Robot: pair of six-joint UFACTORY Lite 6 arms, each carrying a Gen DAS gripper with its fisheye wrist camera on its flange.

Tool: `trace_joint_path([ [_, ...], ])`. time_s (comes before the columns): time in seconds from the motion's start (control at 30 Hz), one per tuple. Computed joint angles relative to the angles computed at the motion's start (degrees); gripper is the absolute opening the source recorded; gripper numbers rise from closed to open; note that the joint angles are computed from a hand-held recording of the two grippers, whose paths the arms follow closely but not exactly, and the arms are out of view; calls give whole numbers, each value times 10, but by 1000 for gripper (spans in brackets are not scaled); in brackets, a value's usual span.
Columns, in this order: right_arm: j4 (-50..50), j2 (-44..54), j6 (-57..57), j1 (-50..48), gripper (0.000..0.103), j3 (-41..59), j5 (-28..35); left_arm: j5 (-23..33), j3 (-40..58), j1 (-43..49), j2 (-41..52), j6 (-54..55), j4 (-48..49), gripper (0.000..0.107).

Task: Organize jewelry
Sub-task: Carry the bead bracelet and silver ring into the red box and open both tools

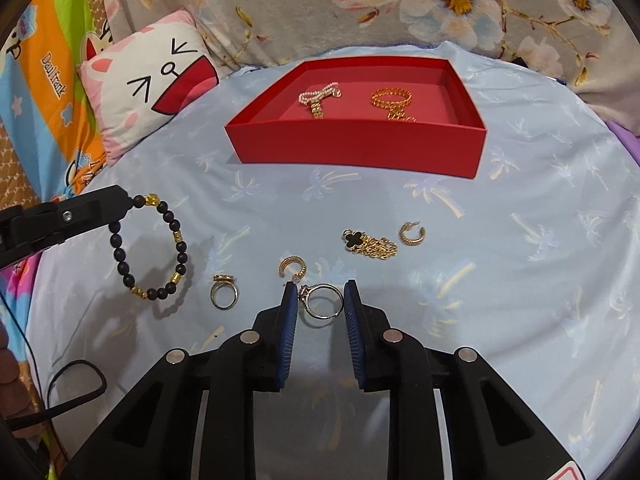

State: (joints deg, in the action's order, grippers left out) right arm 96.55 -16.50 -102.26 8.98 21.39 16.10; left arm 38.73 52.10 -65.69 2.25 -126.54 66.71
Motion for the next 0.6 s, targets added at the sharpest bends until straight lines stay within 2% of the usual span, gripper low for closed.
trace_joint_path([
  [0.1,-133,-46,118,-41,22,1,31,-1,27,5,0,37,-9,7],
  [0.23,-230,-68,204,-98,22,48,84,-5,92,28,18,111,-22,7],
  [0.4,-232,5,205,-131,22,172,112,-46,207,85,68,209,-36,7],
  [0.5,-219,82,198,-121,22,253,89,-60,298,120,125,266,-45,7],
  [0.6,-207,181,202,-113,22,342,83,-107,392,173,198,349,-101,7],
])
